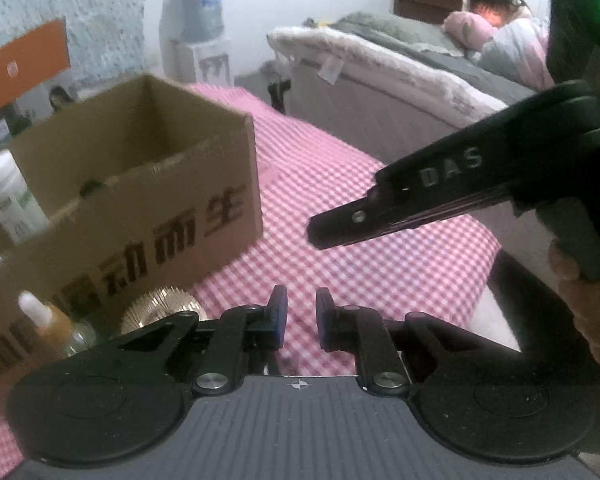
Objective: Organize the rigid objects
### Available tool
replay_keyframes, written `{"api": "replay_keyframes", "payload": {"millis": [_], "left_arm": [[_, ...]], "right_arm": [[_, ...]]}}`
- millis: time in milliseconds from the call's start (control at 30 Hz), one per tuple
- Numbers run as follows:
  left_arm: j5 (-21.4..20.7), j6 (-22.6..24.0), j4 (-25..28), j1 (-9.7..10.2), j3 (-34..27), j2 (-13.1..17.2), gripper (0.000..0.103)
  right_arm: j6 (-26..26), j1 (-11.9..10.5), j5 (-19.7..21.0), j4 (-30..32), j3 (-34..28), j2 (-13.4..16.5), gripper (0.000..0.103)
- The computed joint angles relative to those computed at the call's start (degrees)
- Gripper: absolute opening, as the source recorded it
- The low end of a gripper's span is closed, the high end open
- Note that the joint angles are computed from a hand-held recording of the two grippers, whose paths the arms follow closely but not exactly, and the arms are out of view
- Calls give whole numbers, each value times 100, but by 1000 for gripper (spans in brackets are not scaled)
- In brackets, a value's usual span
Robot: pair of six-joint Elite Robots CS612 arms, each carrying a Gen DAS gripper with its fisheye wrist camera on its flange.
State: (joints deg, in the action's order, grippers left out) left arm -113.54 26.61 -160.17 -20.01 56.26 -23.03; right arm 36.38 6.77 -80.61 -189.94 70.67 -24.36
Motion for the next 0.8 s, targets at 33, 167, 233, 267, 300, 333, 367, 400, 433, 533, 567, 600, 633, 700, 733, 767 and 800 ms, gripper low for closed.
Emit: {"api": "replay_keyframes", "payload": {"millis": [33, 167, 233, 267, 300, 333, 367, 400, 433, 533, 567, 600, 633, 700, 733, 767, 800], "left_arm": [[-4, 25, 106, 4, -15, 1, 16], [-13, 66, 335, 45, 50, -42, 20], [-72, 76, 389, 83, 85, -66, 23], [-84, 89, 389, 101, 120, -91, 24], [-86, 95, 370, 119, 178, -124, 24], [-108, 96, 358, 141, 224, -153, 26], [-131, 88, 354, 164, 259, -173, 28], [-149, 52, 344, 185, 293, -194, 29], [-173, -4, 328, 209, 324, -212, 32], [-222, -220, 279, 267, 388, -246, 34], [-251, -295, 296, 291, 389, -248, 35], [-266, -385, 350, 304, 365, -241, 35], [-281, -448, 411, 313, 338, -227, 35], [-281, -560, 578, 319, 249, -190, 35], [-295, -592, 644, 321, 197, -165, 35], [-331, -602, 682, 326, 159, -143, 35], [-371, -604, 738, 326, 102, -112, 35]], "right_arm": [[72, -7, -12, 3, 38, -5, 19], [390, -40, 43, -27, 187, 0, 19], [498, -41, 69, -39, 239, 4, 19], [541, -41, 83, -49, 261, 7, 19], [575, -43, 113, -77, 282, 13, 19], [605, -44, 140, -109, 310, 13, 19], [625, -45, 169, -129, 324, 13, 19], [623, -44, 205, -158, 339, 15, 20], [603, -39, 226, -157, 344, 14, 20], [476, -33, 327, -96, 341, 5, 21], [411, -26, 378, -58, 319, 9, 21], [349, -24, 427, -16, 293, 16, 22], [296, -17, 479, 38, 247, 31, 22], [219, -8, 617, 126, 142, 72, 24], [191, -3, 692, 165, 80, 100, 25], [168, 3, 766, 222, 15, 129, 25], [141, 10, 818, 317, -56, 154, 25]]}}
